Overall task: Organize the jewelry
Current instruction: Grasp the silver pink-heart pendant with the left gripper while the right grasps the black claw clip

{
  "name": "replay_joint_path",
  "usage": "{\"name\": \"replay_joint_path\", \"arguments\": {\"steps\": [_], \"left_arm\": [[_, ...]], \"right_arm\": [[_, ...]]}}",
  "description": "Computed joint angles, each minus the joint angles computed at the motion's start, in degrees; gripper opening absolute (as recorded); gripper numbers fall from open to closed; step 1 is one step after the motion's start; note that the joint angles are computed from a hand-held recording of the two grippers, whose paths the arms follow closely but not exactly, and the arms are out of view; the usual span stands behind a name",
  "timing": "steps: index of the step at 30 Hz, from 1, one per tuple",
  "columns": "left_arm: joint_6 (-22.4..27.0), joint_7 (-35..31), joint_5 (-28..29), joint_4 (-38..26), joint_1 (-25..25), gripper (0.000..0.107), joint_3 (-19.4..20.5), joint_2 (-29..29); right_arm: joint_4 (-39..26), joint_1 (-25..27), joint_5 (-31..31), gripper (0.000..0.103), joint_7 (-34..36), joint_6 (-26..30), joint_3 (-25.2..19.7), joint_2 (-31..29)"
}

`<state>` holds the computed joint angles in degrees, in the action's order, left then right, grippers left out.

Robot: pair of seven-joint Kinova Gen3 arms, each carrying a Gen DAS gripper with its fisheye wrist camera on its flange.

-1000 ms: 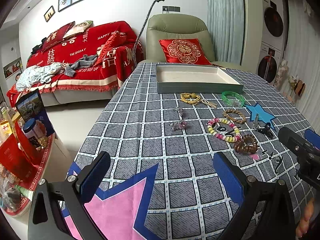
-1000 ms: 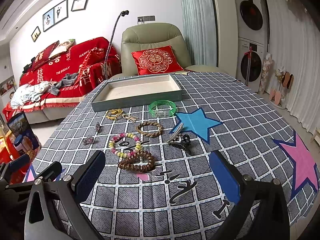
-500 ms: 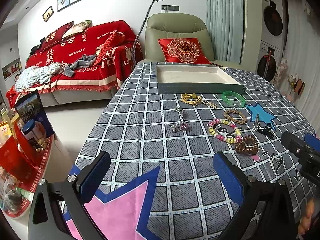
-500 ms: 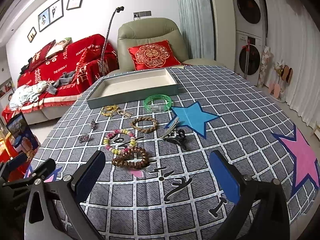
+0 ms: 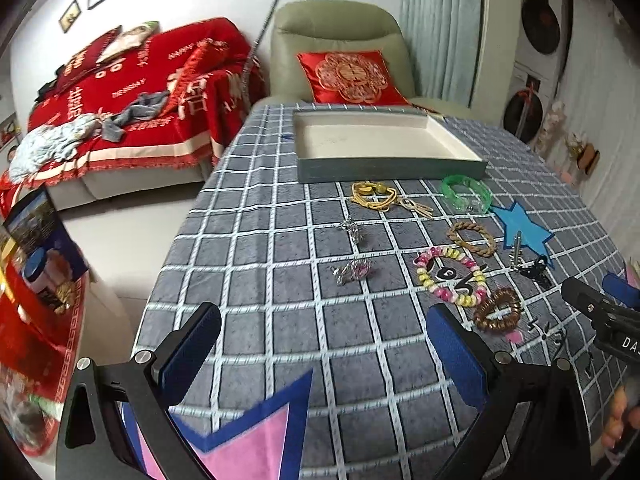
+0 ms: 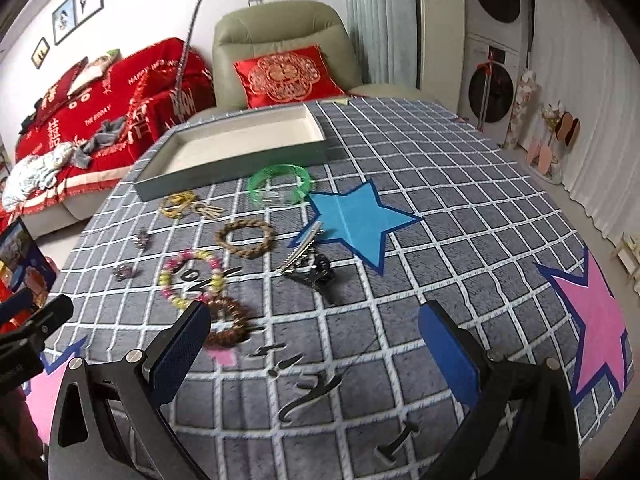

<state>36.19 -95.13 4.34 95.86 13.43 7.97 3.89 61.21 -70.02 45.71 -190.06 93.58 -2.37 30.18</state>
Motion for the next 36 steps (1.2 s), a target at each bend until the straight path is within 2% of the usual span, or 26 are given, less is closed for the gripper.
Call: {"name": "replay_joint_path", "arguments": {"steps": [9, 13, 15, 18, 19, 22, 23, 24, 25, 27, 31, 36], "left_arm": [[6.82, -1.77, -0.41, -10.23, 1.22, 0.103, 0.82, 8.9], [9.66, -1.92, -1.8, -13.87, 2.62, 0.101, 0.5, 12.1], [10.74, -1.53, -2.04, -15.15, 3.07, 0.101, 0.28, 13.29], [12.67, -1.56, -2.24, -16.77, 3.43, 0.083, 0.14, 14.95], [13.13, -2.05, -1.59, -17.07, 3.07, 0.081, 0.34, 15.29], [12.35, -3.48, -0.67, -16.48, 2.61, 0.071, 0.6, 14.9], [11.86, -4.0, -0.41, -16.04, 2.53, 0.062, 0.69, 14.62], [11.33, -4.67, 0.0, -15.56, 2.34, 0.051, 0.85, 14.29], [10.99, -5.36, 0.51, -15.27, 2.07, 0.045, 1.0, 14.12], [10.65, -7.2, 2.67, -15.02, 0.99, 0.044, 1.45, 14.13], [13.57, -9.57, 7.51, -16.8, -1.66, 0.044, 2.15, 14.38], [15.89, -11.47, 9.93, -20.8, -2.66, 0.044, 2.07, 14.61]], "right_arm": [[1.39, 6.76, -5.92, 0.101, 5.97, -4.34, -0.88, -0.22], [0.98, 8.95, -8.28, 0.091, 9.35, -5.94, -0.77, 0.3], [0.47, 9.6, -9.2, 0.081, 10.8, -6.31, -0.56, 0.75], [-0.1, 9.58, -9.47, 0.073, 12.41, -6.67, -0.07, 1.21], [0.01, 9.61, -9.54, 0.07, 12.77, -7.16, 0.0, 1.06], [-0.54, 9.43, -9.72, 0.05, 13.63, -7.26, 0.3, 1.13], [-0.92, 9.27, -9.8, 0.041, 13.77, -6.95, 0.42, 1.28], [-1.3, 9.23, -10.04, 0.041, 13.9, -6.53, 0.51, 1.42], [-0.94, 9.14, -10.09, 0.041, 13.55, -6.85, 0.61, 1.18], [0.18, 9.07, -10.3, 0.041, 12.14, -7.74, 0.65, 0.38], [2.34, 8.94, -9.55, 0.041, 9.84, -9.25, 0.34, -1.94], [2.95, 10.3, -7.1, 0.041, 9.98, -11.33, -0.36, -5.19]]}}
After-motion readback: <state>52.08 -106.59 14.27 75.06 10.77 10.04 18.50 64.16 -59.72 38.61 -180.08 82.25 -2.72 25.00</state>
